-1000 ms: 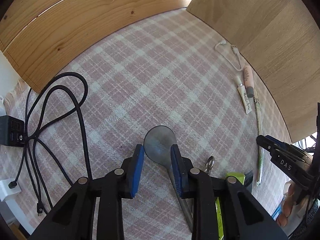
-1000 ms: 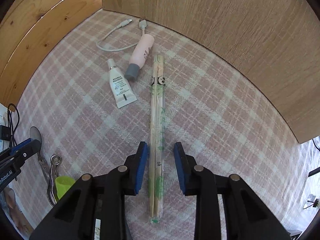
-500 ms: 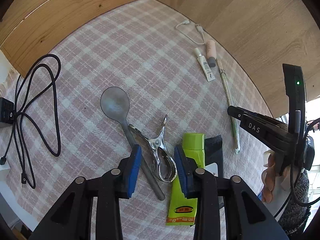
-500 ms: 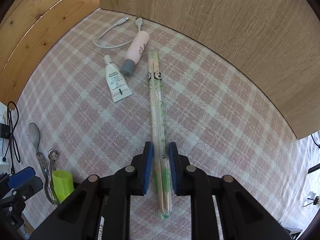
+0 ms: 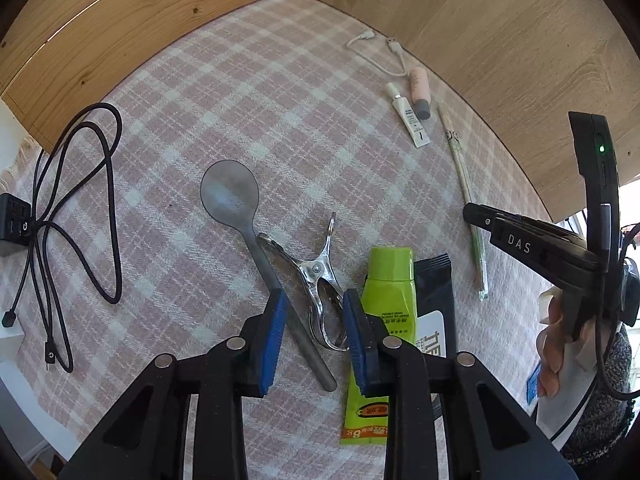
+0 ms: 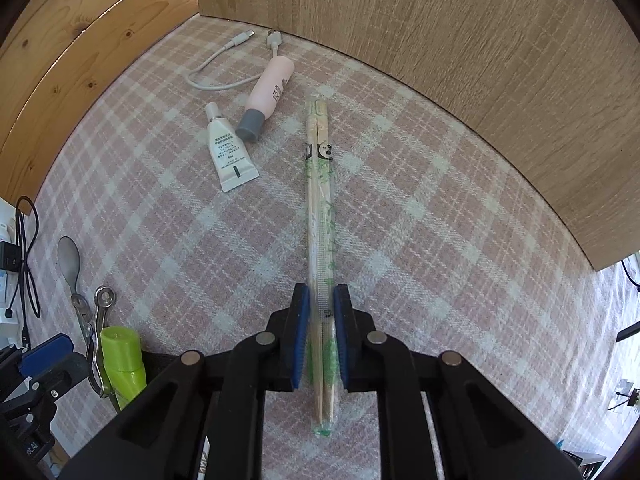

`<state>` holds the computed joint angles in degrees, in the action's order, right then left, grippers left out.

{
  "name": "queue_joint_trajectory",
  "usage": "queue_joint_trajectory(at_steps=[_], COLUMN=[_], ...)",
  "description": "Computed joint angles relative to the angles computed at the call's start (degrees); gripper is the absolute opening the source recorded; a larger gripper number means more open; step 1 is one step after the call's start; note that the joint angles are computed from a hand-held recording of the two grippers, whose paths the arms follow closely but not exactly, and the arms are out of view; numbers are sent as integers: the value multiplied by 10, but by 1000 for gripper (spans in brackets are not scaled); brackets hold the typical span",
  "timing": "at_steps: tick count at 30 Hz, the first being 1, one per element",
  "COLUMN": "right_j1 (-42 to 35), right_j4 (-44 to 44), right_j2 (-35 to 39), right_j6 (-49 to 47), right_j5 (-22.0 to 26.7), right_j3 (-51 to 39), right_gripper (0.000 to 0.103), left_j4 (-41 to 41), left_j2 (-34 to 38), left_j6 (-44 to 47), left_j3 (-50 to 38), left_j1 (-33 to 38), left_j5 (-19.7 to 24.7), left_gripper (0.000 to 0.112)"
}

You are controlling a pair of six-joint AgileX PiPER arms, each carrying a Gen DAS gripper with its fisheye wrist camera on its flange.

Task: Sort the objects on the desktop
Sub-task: 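Grasp the wooden chopsticks with the right tool while the left tool grasps the silver clip, then carry the chopsticks and silver clip into the black tray and open both tools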

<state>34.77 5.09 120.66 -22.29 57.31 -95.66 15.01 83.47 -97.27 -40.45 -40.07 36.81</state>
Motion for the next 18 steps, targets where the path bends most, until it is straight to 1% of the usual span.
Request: queue_joint_trajectory(at_steps=[2, 3, 4, 6, 7, 9, 11, 15, 18], right_j1=[7, 12, 16, 18, 15, 5, -8, -47, -76], right_j4=[-9, -18, -24, -27, -22, -4, 15, 69, 94], right_j2=[4, 5, 6, 7, 7, 5, 1, -25, -53], right_j6=[-2, -1, 1, 8, 8, -1, -13, -46, -67], right_j5=[3, 2, 1, -1, -3, -3, 6, 21, 31], right_j3=[-9, -12, -14, -17, -17, -15, -15, 4, 26], right_gripper=[14, 14, 14, 13, 13, 13, 12, 12, 12], left_j4=[-8, -8, -16, -11, 2, 7, 20, 52, 70], left_j2=[16, 11, 21, 31, 32, 29, 18, 1, -12], left_j6=[16, 4, 15, 6, -8, -11, -29, -89, -121], left_j3=[-3, 2, 3, 9, 11, 10, 14, 8, 0], left_j1=[2, -16, -14, -13, -18, -23, -32, -72, -98], left_j5=[-10, -5, -15, -36, -38, -33, -28, 2, 29], left_gripper=[15, 12, 10, 8, 7, 4, 4, 3, 3])
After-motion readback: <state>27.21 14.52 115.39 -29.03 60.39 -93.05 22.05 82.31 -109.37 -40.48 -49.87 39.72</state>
